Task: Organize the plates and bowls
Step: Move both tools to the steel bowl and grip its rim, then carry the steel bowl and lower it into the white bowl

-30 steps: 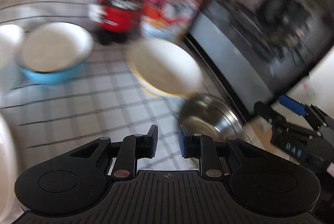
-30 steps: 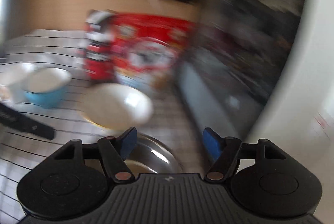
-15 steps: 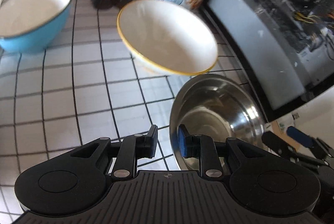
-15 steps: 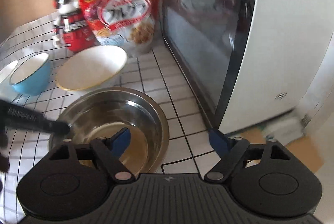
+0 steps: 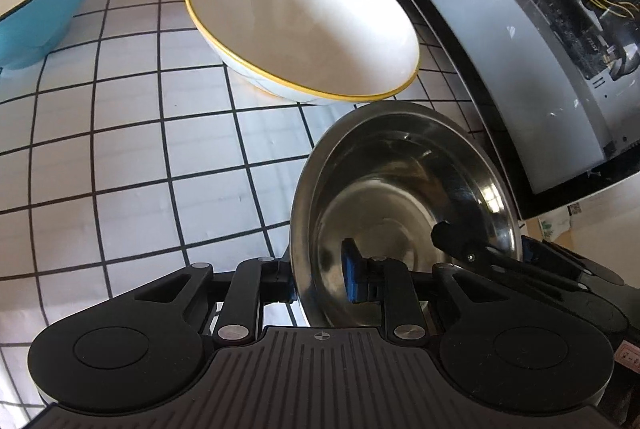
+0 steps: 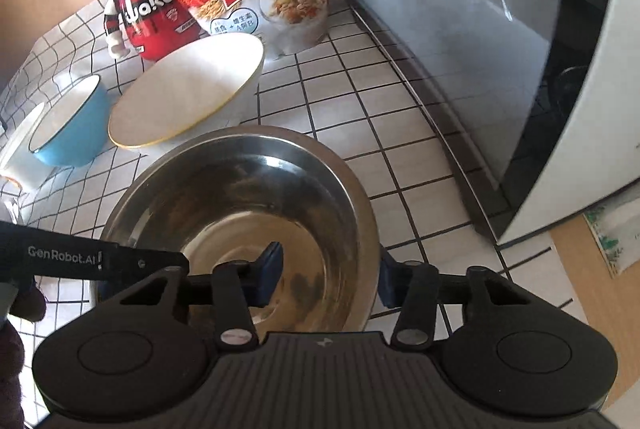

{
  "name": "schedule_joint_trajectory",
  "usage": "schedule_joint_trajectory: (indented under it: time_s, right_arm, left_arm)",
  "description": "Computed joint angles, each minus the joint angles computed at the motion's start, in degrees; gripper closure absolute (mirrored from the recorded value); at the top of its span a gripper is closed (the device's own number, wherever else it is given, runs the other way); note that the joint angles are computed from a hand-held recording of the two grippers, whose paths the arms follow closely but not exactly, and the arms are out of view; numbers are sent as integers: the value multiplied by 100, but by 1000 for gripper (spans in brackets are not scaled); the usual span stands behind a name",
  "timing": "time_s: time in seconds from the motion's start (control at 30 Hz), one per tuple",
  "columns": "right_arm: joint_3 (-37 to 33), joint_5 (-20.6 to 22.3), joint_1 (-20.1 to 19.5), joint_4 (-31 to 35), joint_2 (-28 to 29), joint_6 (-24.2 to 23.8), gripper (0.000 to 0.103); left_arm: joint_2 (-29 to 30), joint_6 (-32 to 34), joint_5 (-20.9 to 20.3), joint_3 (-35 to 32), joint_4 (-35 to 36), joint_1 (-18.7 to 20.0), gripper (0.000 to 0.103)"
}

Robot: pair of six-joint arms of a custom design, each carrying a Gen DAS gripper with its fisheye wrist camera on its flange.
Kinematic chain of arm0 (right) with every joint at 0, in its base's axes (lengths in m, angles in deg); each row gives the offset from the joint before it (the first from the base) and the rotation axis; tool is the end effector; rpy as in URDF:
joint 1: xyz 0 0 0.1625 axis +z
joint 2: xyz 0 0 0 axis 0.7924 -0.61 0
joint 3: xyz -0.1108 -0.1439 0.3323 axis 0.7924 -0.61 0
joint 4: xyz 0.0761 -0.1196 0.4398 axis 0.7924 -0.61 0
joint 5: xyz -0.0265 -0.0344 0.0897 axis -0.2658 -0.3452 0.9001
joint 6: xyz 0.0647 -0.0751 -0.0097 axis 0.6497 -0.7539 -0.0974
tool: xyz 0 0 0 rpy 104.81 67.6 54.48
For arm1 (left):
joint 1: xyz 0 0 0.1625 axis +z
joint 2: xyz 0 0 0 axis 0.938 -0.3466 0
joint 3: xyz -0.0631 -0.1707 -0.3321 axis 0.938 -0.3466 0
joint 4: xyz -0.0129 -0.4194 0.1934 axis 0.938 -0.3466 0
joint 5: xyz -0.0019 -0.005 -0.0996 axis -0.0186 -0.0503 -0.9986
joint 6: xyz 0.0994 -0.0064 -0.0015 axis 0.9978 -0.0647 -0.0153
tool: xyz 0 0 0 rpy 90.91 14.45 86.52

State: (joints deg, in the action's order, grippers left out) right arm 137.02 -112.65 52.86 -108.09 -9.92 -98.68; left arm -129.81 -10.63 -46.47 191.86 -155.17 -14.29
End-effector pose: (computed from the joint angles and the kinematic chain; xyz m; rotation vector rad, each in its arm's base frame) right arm 0.2230 -0.5310 0.2308 0.2556 -2.3742 1.0043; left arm -0.1963 -0.5990 0.1766 0.2619 2.7322 -0.4429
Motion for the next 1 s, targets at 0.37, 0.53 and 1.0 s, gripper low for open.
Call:
schedule_joint_trajectory:
  time_s: [0.37, 0.53, 1.0]
  right_arm:
    - [-81, -275, 112, 240, -35, 67, 77]
    - [-119, -452, 428, 29, -23, -101, 78]
    - [-1329, -115, 1643, -777, 1088, -1481, 78]
  left_arm:
    - [-28, -313, 13, -160, 552, -56, 86]
    - [-559, -166, -132, 169, 292, -151, 86]
    - [-2369, 272, 982, 817, -785, -524, 86]
